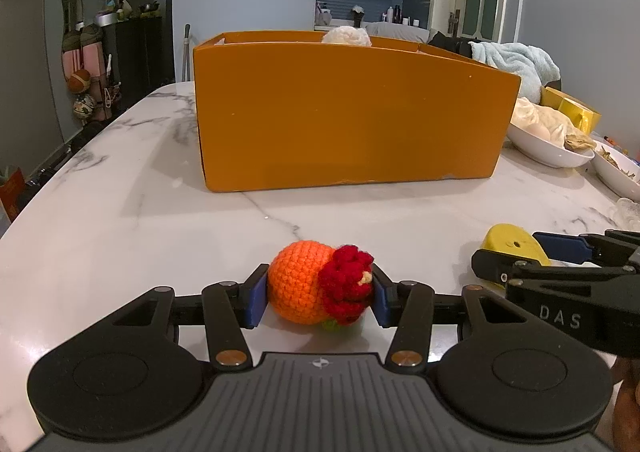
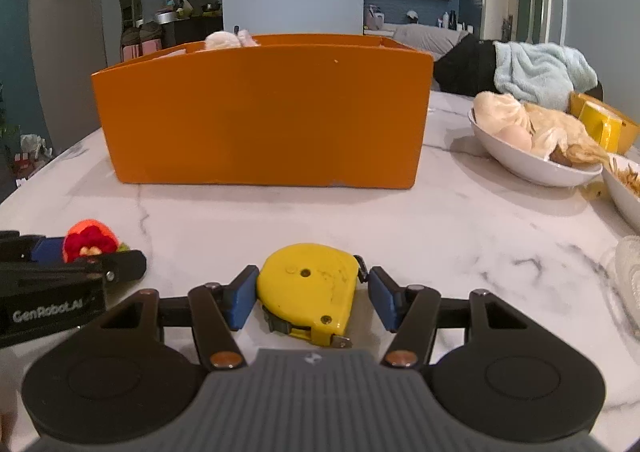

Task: Organize objects
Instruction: 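Lift the crocheted fruit and tape measure and carry them over the orange box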

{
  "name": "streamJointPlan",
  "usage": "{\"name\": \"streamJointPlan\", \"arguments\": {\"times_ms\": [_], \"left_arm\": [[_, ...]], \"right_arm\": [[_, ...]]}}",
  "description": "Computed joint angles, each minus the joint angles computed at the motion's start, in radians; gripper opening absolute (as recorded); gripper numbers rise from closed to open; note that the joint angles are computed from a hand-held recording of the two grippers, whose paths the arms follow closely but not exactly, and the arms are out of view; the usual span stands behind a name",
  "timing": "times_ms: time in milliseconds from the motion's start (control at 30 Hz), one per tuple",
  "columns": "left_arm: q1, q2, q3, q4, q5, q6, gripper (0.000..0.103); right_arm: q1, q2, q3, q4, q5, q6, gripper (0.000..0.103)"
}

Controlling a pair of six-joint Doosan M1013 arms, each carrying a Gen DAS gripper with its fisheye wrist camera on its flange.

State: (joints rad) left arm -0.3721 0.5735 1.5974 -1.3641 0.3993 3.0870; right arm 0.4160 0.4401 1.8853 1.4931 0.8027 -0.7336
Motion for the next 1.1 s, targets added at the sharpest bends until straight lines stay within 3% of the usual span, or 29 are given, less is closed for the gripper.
{"name": "streamJointPlan", "arguments": {"times_ms": [267, 400, 500, 700, 867, 1100], "left_arm": [[-0.017, -0.015, 0.014, 0.066, -0.067, -0.052, 0.058], [-0.013, -0.018, 0.006, 0.157, -0.048, -0.158, 0.058], [-0.013, -0.025, 0.009, 0.173, -0.05, -0.17, 0.058], [-0.012, -0.04, 0.005, 0.126, -0.037, -0.114, 0.058], [-0.008, -0.037, -0.042, 0.155, 0.011, -0.156, 0.058], [-0.013, -0.031, -0.11, 0.138, 0.002, -0.17, 0.058]], "right_arm": [[-0.01, -0.011, 0.021, 0.011, 0.013, -0.047, 0.061], [-0.016, -0.014, 0.024, -0.004, 0.018, -0.04, 0.061], [-0.02, -0.018, 0.026, -0.01, 0.023, -0.041, 0.061], [-0.032, -0.029, 0.018, -0.028, 0.062, -0.001, 0.061], [-0.041, -0.048, 0.003, -0.019, 0.115, 0.023, 0.061], [-0.039, -0.073, -0.025, 0.02, 0.172, 0.03, 0.061]]}}
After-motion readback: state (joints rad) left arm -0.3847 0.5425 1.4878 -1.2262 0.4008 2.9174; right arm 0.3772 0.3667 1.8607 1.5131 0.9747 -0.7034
